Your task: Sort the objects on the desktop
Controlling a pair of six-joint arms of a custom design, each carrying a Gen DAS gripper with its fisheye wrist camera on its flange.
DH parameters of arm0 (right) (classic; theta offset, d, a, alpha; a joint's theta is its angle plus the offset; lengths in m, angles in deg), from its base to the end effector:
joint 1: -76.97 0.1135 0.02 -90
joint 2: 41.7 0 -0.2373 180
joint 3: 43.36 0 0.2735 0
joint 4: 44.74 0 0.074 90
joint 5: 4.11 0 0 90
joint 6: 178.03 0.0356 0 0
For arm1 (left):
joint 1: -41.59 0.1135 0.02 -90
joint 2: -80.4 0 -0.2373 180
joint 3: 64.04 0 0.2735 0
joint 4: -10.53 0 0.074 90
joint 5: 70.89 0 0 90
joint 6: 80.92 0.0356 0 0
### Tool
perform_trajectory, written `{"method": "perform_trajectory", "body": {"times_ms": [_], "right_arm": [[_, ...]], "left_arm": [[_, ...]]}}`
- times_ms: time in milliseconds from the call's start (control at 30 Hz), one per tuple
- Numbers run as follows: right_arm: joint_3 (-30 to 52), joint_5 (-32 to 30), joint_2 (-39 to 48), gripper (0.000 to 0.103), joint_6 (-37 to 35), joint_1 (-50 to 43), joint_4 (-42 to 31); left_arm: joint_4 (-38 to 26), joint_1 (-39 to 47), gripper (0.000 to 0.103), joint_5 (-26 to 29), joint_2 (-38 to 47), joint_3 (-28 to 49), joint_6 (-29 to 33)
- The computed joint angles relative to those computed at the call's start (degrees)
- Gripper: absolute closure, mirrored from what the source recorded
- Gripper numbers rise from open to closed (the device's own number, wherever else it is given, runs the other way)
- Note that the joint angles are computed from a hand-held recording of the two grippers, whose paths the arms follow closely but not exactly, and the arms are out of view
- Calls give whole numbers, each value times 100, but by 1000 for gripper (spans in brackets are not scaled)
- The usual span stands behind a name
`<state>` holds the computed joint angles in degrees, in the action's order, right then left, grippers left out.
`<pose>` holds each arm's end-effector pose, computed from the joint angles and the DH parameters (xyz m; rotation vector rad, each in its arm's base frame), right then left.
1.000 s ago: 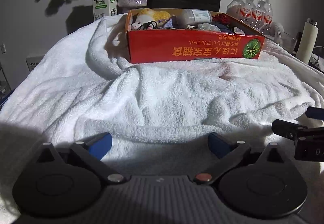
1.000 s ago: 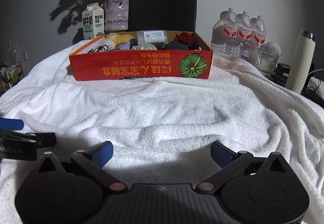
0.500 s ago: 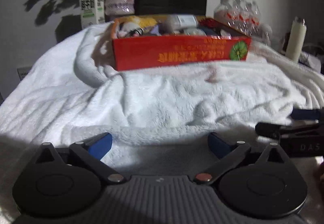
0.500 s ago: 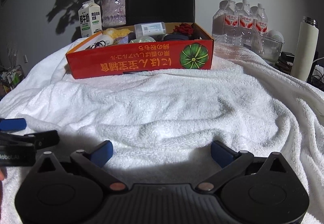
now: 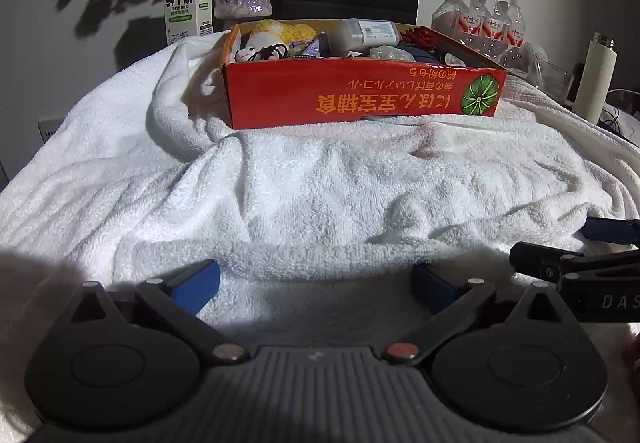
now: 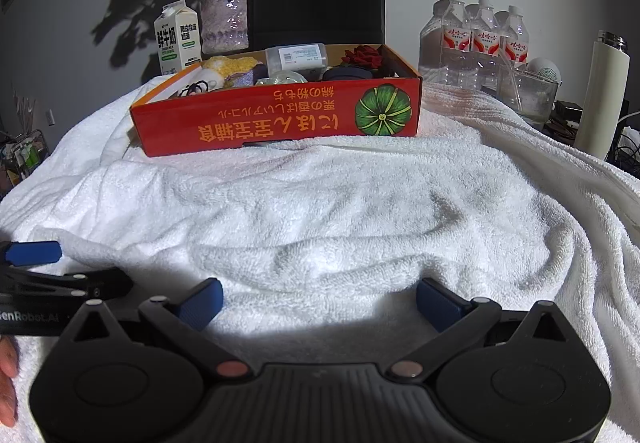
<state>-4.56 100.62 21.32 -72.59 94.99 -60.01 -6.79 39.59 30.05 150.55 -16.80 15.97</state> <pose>0.2362 0.0673 0.1438 0.0857 2.2317 0.0268 0.2741 -0.0163 0.1599 0.2754 2.2466 -0.1716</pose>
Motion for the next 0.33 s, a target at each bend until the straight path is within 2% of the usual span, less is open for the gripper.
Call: {"method": "perform_trajectory", "body": {"times_ms": [333], "right_arm": [[-5,1,2,0,-2,0,8]], "left_arm": [[7,16,0,8,-5,-12,19]]}}
